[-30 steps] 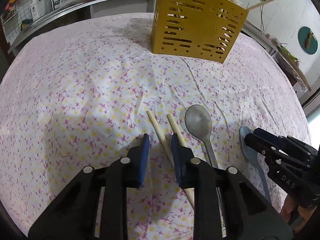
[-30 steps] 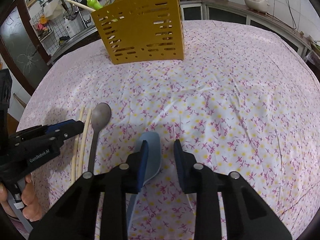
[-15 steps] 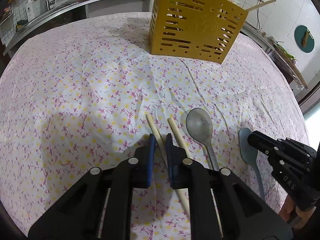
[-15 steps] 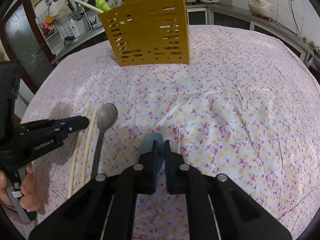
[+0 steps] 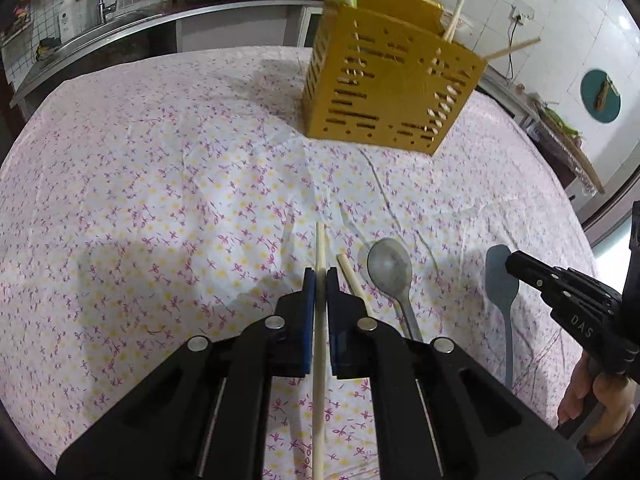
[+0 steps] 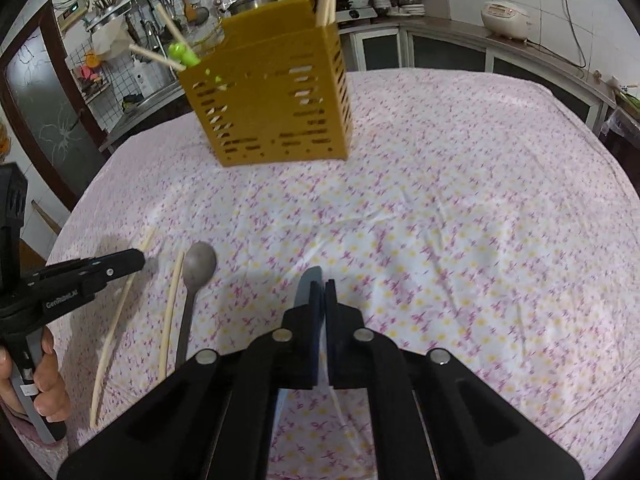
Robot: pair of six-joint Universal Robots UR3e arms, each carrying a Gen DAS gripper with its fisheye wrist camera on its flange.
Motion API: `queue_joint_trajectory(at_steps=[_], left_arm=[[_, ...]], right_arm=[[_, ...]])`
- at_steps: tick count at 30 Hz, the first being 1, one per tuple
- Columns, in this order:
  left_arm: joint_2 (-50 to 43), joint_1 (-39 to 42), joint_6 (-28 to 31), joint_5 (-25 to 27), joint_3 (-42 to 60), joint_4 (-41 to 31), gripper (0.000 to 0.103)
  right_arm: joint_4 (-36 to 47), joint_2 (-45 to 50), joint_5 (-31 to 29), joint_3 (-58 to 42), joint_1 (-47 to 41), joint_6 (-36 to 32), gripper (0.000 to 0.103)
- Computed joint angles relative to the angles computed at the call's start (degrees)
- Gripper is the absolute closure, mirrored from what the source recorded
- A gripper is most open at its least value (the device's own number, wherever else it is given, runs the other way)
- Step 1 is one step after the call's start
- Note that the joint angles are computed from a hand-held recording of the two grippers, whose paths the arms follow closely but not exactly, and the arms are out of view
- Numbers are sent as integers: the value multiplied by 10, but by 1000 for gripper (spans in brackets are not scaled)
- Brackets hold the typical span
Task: Organize utensils
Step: 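Carry the blue spoon and chopstick up over the yellow holder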
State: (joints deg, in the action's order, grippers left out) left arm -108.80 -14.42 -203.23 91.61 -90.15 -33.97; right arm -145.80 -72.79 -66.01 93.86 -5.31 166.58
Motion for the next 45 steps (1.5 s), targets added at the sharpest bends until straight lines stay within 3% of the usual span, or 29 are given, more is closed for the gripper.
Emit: queue_joint_trajectory(at_steps=[6,15,30,45], left_arm=[[31,-1,-5,10,-28,66,99],[68,-1,-8,11,-37,93,99],[102,-6,-2,24,-42,115,99],[94,-13,11,31,17,92,99]], right_arm=[[-24,-17,9,-6,-14,9,100],[-64,-46,24,1,-21,15,100],[-104,-96,35,24,-22,15,100],[-114,-76,40,-6,-22,30,100]])
